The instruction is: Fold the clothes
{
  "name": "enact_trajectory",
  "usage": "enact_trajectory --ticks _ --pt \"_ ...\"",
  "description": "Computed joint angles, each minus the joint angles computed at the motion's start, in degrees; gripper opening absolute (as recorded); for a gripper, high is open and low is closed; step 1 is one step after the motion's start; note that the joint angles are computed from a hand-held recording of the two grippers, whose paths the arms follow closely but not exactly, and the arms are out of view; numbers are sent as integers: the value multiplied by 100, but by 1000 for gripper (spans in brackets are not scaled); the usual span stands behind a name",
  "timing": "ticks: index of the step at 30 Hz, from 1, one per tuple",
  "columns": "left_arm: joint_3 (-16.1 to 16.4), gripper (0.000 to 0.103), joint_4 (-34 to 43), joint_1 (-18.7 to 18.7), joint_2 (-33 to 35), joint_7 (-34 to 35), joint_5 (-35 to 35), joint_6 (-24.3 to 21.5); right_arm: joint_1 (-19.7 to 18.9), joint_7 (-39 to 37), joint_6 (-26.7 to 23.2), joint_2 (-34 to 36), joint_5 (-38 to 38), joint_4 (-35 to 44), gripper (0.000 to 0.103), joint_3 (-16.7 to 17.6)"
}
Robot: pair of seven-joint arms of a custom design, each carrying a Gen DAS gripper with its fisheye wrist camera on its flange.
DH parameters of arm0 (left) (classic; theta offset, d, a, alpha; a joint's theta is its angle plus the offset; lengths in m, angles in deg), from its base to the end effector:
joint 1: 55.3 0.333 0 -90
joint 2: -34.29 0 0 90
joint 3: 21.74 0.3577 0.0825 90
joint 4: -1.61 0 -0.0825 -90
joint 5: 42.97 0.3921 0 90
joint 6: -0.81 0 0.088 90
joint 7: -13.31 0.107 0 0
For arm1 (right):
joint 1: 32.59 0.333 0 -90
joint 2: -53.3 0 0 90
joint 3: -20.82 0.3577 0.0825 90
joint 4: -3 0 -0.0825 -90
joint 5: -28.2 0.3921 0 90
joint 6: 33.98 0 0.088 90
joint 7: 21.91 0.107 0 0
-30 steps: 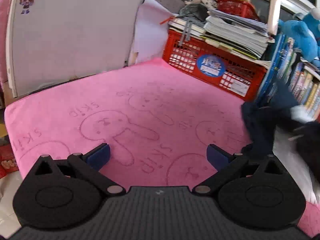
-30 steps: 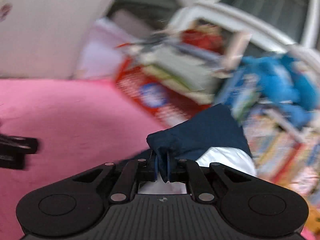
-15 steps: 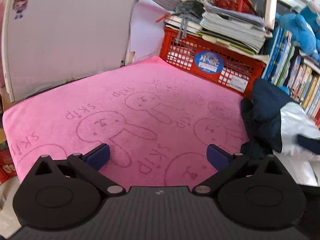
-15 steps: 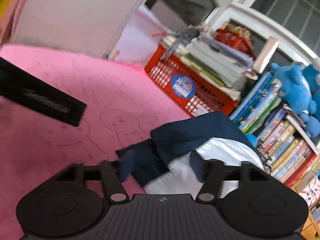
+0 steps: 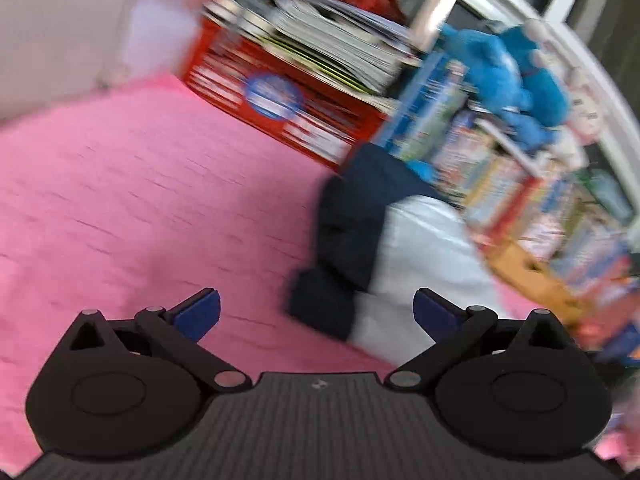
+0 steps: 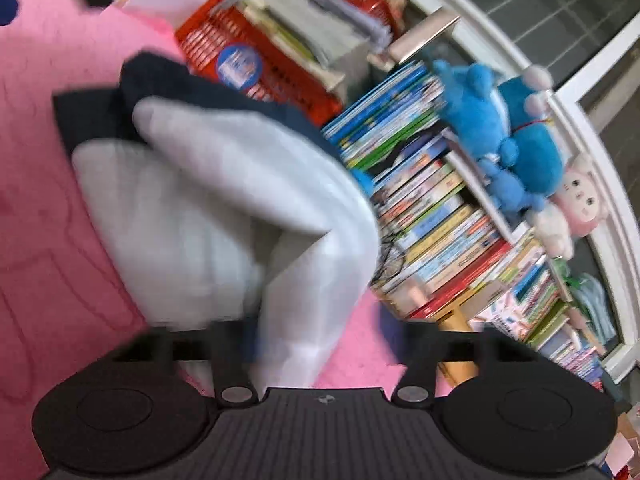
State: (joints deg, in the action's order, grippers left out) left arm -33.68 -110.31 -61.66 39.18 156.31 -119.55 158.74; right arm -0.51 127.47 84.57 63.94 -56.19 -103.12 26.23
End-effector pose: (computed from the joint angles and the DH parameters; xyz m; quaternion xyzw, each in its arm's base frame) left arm 0.6042 -0.1533 0.5285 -0.5708 0.6466 -0.5042 0.0434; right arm 0.5469 0.3493 0.5037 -0.6753 0.4442 -0.5867 0.0493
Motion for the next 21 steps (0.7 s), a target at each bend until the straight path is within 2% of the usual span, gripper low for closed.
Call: enact_trajectory --ticks 2,4,5,7,9,12,14,15,17,19,21 --pt "1 103 202 -2 183 -426 210 -339 -8 -84 28 21 52 -4 23 -2" --pt "-30 103 446 -36 438 -1098 610 -446 -19 18 51 -54 84 -88 23 -5" --pt "-72 103 544 -43 545 -1270 651 -400 -48 99 113 -111 144 -123 23 -4" --pt "-137 103 695 -128 686 -1675 936 -20 -136 280 242 -227 383 -173 23 0" --pt "-202 103 868 -86 787 -2032 1139 -24 -227 439 364 -321 605 -215 23 7" --pt "-393 103 824 175 651 -1523 420 -257 -339 595 515 -428 846 -272 23 28" --pt "-453 103 651 223 462 -679 -347 -175 -401 612 590 -457 963 -290 23 39" --pt "-430 103 637 155 440 -449 -430 -83 -422 575 622 -456 1009 -287 23 47" --pt "-327 103 727 -66 578 -940 307 120 -419 454 574 -416 1023 -255 23 72" --pt "-229 103 829 -215 766 -1841 1191 127 -384 301 471 -346 984 -202 23 89" --pt "-335 103 962 -230 959 -2009 1301 391 -334 183 342 -275 941 -145 23 91"
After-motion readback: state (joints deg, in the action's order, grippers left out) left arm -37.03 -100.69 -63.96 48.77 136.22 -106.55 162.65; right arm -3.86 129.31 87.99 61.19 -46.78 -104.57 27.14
